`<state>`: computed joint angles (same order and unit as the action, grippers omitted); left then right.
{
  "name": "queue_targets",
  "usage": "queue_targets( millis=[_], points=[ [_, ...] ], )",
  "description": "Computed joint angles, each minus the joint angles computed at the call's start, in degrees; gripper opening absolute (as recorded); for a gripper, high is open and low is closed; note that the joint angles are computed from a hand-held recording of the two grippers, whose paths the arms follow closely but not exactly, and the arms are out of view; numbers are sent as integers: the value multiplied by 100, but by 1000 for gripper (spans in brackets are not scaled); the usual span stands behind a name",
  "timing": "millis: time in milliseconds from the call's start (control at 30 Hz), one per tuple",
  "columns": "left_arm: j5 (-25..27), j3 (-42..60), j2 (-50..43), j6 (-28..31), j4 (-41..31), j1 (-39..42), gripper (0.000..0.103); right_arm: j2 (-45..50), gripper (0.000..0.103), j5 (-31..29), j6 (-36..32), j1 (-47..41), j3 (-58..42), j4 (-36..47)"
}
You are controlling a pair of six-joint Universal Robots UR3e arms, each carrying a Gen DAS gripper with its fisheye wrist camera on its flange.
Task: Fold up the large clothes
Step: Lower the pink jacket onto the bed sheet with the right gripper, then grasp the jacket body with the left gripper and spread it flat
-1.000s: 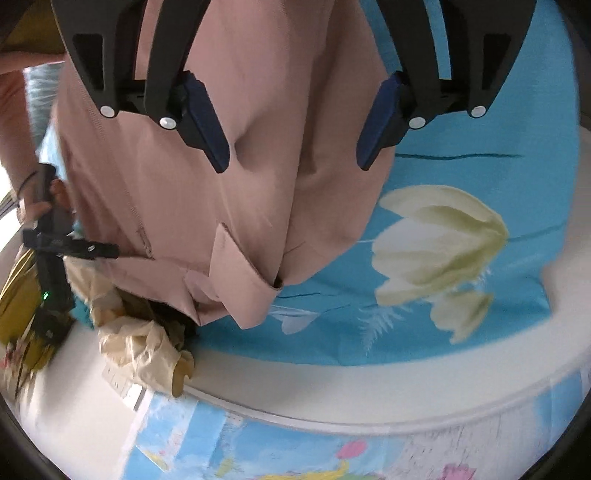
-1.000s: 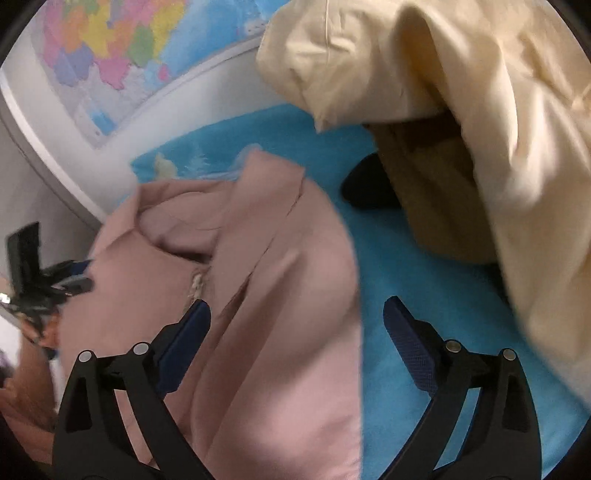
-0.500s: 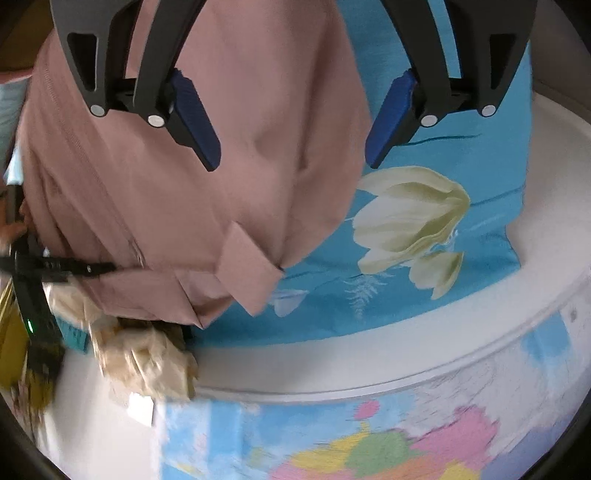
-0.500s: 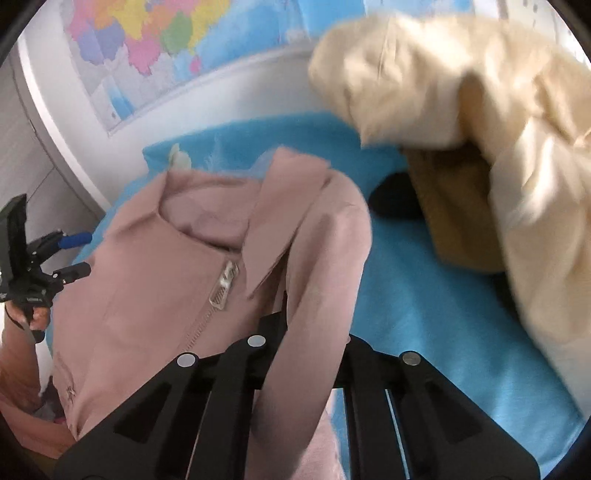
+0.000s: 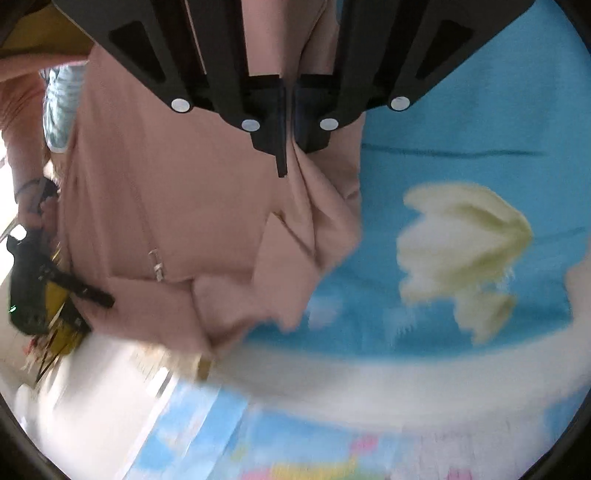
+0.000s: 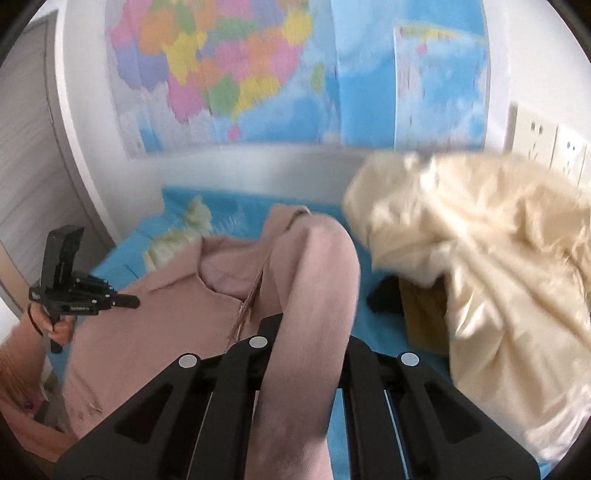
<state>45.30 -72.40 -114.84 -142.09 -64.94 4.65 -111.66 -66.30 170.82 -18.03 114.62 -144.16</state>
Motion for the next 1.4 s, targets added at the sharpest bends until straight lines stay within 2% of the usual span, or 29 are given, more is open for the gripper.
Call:
queue_targets(
  millis=[67, 133, 200, 267, 367, 400, 467, 500, 600, 633, 667, 700, 767, 800, 833, 867, 900, 1000, 1033, 1133, 1200, 1333, 1400],
  points=[
    [-403, -32, 362, -59, -68, 208, 3, -100, 5, 114, -2, -70, -368, 153],
    [-736, 90, 638, -189, -81, 386, 3, -273, 5, 535, -36, -412, -667, 292],
    [-926, 236, 789, -443, 173, 480, 4, 33, 5, 636, 194, -504, -1115, -162],
    [-686, 599, 615, -1095, 812, 323, 4, 332, 5, 925, 376, -748, -1304, -430],
    [-288, 2010, -379, -1533, 396, -20, 5, 1365, 5, 682, 625, -638, -1699, -618],
    [-100, 2416, -753, -1430, 165, -188, 6, 1595, 5, 756, 600, -673, -1731, -528],
    [414, 2806, -1234, -1570, 77, -428, 20, 2439, 6, 108, 661, -358, -1908, -479],
    [657, 3020, -1538, -1546, -80, -517, 23, 2829, 6, -201, 625, -201, -1996, -446],
    [752, 2679, -1735, -1704, 83, -351, 28, 3456, 5, -842, 663, 101, -1850, -955],
    [659, 2536, -1726, -1725, 130, -241, 36, 3541, 6, -1058, 653, 187, -1825, -1069],
    [553, 2153, -1556, -1692, 162, -48, 41, 3564, 9, -1162, 656, 221, -1763, -1154],
    [488, 1799, -1409, -1701, 230, 145, 41, 3500, 18, -1116, 605, 200, -1709, -1105],
    [367, 1206, -1063, -1340, 110, 408, 42, 3231, 56, -1288, 560, 247, -1562, -1064],
    [368, 892, -889, -1150, 90, 524, 43, 2960, 84, -1609, 511, 360, -1359, -1204],
    [378, 653, -743, -988, -7, 615, 43, 2743, 98, -1878, 479, 465, -1112, -1500],
    [367, 369, -618, -942, 41, 650, 43, 2368, 99, -2312, 467, 658, -726, -1881],
    [292, 205, -527, -836, -63, 730, 43, 1879, 99, -2266, 421, 740, -330, -1988],
    [10, -355, -134, -563, -443, 859, 43, 778, 98, -339, -68, 585, 187, -937],
    [-56, -482, -37, -523, -474, 830, 43, 740, 98, -199, -242, 838, 217, -754],
    [-347, -934, 397, -307, -529, 701, 43, 1275, 98, -289, -458, 2216, 138, -715],
    [-382, -1072, 576, -315, -344, 513, 43, 1817, 98, -82, -489, 2851, -77, -674],
    [-293, -882, 531, -642, -119, 142, 43, 2897, 98, -234, -196, 3953, -518, -1082],
    [-241, -841, 493, -857, 79, -38, 43, 3446, 98, -659, 207, 4410, -802, -1421]
  ],
)
